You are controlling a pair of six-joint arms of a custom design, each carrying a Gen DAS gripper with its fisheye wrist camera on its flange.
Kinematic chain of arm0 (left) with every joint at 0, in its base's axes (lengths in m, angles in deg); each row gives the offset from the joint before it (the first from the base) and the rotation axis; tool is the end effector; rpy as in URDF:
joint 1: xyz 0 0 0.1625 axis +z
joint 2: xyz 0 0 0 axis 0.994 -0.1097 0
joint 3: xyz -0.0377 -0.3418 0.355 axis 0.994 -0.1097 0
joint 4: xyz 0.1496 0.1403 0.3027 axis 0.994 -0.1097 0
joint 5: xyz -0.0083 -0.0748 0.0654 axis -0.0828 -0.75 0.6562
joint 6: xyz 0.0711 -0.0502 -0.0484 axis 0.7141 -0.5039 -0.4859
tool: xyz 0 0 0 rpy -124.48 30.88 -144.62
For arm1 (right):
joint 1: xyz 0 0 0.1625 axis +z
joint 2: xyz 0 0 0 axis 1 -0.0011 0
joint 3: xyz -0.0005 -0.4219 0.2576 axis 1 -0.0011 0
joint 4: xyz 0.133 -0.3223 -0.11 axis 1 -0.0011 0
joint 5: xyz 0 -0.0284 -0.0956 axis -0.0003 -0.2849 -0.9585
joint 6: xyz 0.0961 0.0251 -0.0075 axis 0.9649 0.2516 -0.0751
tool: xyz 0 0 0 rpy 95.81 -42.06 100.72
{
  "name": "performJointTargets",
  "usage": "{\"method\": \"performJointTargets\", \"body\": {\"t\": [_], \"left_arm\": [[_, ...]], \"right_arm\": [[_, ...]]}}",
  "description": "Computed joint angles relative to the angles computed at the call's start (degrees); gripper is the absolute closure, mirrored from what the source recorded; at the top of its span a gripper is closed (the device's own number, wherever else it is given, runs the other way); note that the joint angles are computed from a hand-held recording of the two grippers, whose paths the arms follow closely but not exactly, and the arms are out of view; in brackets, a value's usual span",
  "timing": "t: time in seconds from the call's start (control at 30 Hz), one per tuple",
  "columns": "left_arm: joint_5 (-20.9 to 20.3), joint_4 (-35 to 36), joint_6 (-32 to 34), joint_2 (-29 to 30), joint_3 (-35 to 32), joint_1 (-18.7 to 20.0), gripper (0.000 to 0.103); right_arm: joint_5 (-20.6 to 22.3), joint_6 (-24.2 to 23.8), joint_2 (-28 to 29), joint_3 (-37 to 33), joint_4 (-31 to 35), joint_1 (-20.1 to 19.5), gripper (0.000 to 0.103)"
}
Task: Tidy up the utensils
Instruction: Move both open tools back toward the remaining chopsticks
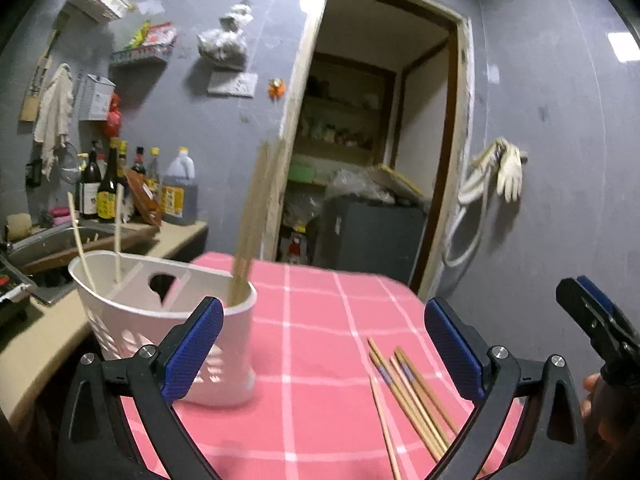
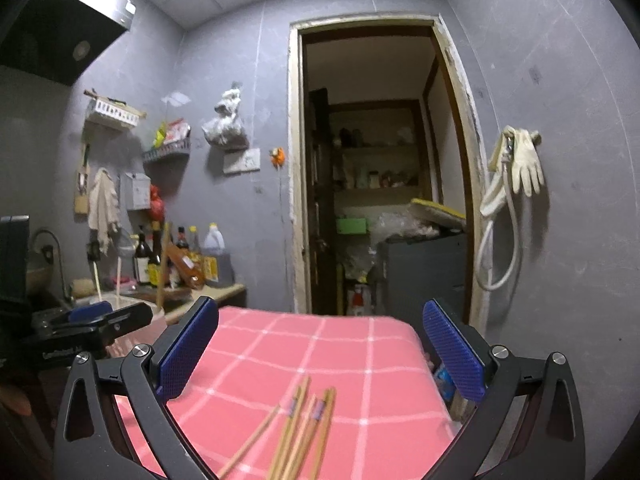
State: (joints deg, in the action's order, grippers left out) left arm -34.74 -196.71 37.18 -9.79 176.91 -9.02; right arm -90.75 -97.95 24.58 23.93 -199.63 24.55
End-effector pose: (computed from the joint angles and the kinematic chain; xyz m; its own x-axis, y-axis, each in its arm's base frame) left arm -0.0106 -0.6417 0.3726 -0.8004 0.1830 -0.5709 0.5994 0.2634 -0.7559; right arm 0.4016 -0.6266 -0.0159 -0.7019 -0.2417 0.6700 -0.6988 0.0516 -0.7135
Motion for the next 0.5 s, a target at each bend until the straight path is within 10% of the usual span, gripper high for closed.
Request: {"method": "performJointTargets", "body": {"t": [0.3,0.5], "left_arm": [[4.2,11.4,-0.3,1.9,-1.3,0.1,0.005],[5.5,14.9,-0.1,3.0,-1.8,0.2,0.006]], "right_arm": [[-4.1,6.4,-2.0,2.1,8.0,-1.9,0.001],[-6.5,8.3,-2.5,1.7,15.0,-2.5,0.021]]}}
